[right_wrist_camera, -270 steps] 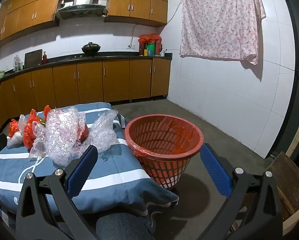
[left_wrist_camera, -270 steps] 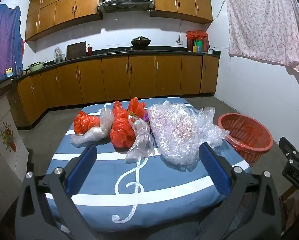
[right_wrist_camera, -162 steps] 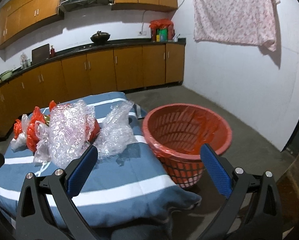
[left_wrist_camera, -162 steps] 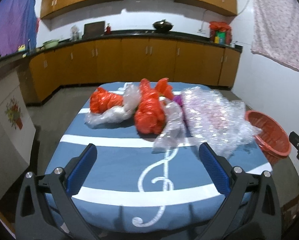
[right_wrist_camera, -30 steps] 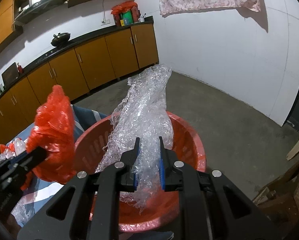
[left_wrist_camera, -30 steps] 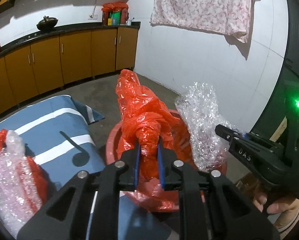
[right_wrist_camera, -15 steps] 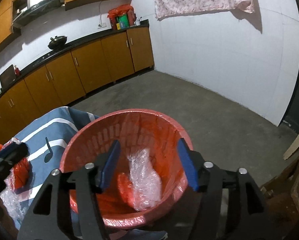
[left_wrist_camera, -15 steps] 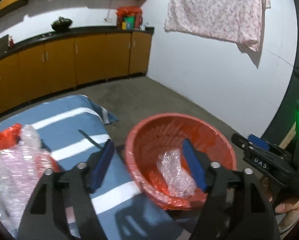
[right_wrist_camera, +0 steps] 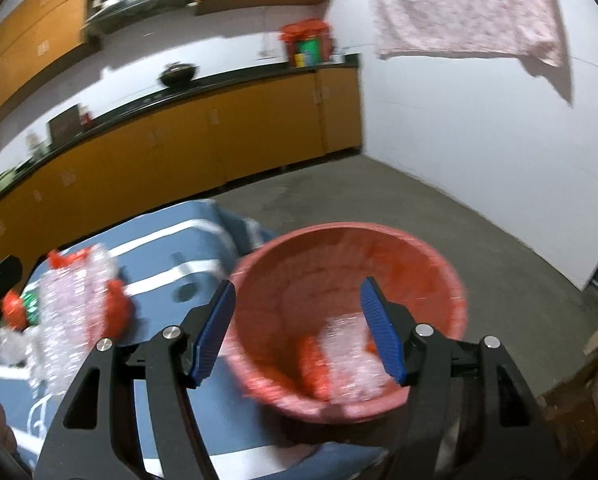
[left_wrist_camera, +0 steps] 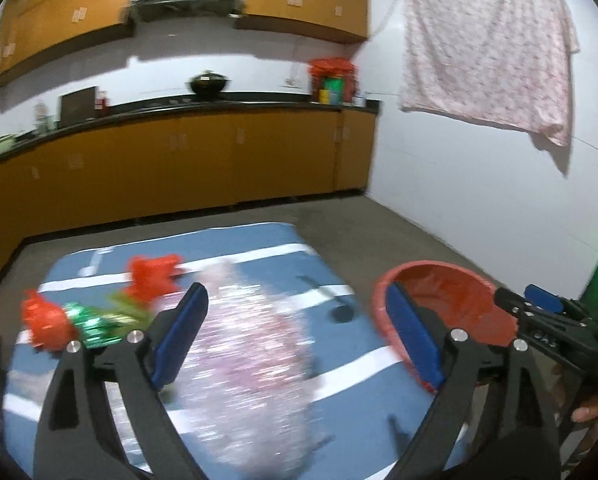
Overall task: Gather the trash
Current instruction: 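Grasp more bubble wrap with the right tool while the left grasps a clear bag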
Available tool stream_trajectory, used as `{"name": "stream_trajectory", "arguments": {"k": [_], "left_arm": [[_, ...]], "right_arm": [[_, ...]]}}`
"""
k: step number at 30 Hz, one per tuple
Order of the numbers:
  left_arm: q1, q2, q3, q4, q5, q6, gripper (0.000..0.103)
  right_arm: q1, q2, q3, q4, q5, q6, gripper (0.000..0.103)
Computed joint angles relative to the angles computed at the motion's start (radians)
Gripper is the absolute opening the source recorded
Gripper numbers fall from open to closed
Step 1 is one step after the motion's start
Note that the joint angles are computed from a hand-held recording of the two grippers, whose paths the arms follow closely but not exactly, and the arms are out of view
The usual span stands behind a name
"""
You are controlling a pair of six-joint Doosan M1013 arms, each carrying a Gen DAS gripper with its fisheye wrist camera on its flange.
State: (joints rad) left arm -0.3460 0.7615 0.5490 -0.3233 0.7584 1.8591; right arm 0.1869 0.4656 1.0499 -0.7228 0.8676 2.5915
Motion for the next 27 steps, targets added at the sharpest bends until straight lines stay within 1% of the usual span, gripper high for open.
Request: {"name": "stream_trajectory", "arguments": {"k": [2, 6, 9, 11, 15, 16, 20, 23, 24, 25, 26, 27], "left_arm": [[0.017, -0.028, 0.053, 0.067, -0.041, -0.056, 0.088], [0.049, -0.062, 0.125, 0.217, -0.081, -0.186, 0.088], [0.07, -0.076, 0.156, 0.329, -0.087, -0.291, 0.088], [0.087, -0.087, 0.183, 0.378, -0.092, -0.344, 0.088], [0.111, -0.106, 0.226, 0.441, -0.089, -0.426, 0.088], [0.115, -0.111, 0.236, 0.449, -0.091, -0.439, 0.088], [0.129, -0.125, 0.265, 0.479, -0.092, -0.475, 0.088], [0.14, -0.133, 0.29, 0.488, -0.102, -0.483, 0.088], [0.143, -0.134, 0.293, 0.488, -0.101, -0.484, 0.088], [0.146, -0.132, 0.289, 0.482, -0.098, -0.482, 0.088], [0.145, -0.128, 0.284, 0.481, -0.093, -0.484, 0.088], [0.146, -0.125, 0.281, 0.478, -0.091, -0.484, 0.088]], "right_arm": [[0.015, 0.019, -0.028, 0.039, -0.014, -0.063, 0.065], [0.041, 0.066, -0.094, 0.134, -0.03, -0.191, 0.065], [0.058, 0.1, -0.144, 0.202, -0.033, -0.272, 0.065], [0.068, 0.119, -0.172, 0.244, -0.034, -0.319, 0.065], [0.087, 0.164, -0.235, 0.295, -0.01, -0.395, 0.065], [0.091, 0.181, -0.261, 0.306, 0.009, -0.414, 0.065], [0.098, 0.223, -0.318, 0.329, 0.074, -0.424, 0.065], [0.096, 0.24, -0.34, 0.352, 0.108, -0.423, 0.064], [0.096, 0.245, -0.347, 0.363, 0.118, -0.427, 0.056], [0.095, 0.25, -0.353, 0.375, 0.129, -0.439, 0.046], [0.096, 0.252, -0.355, 0.377, 0.136, -0.448, 0.041], [0.101, 0.259, -0.366, 0.371, 0.144, -0.45, 0.032]]}}
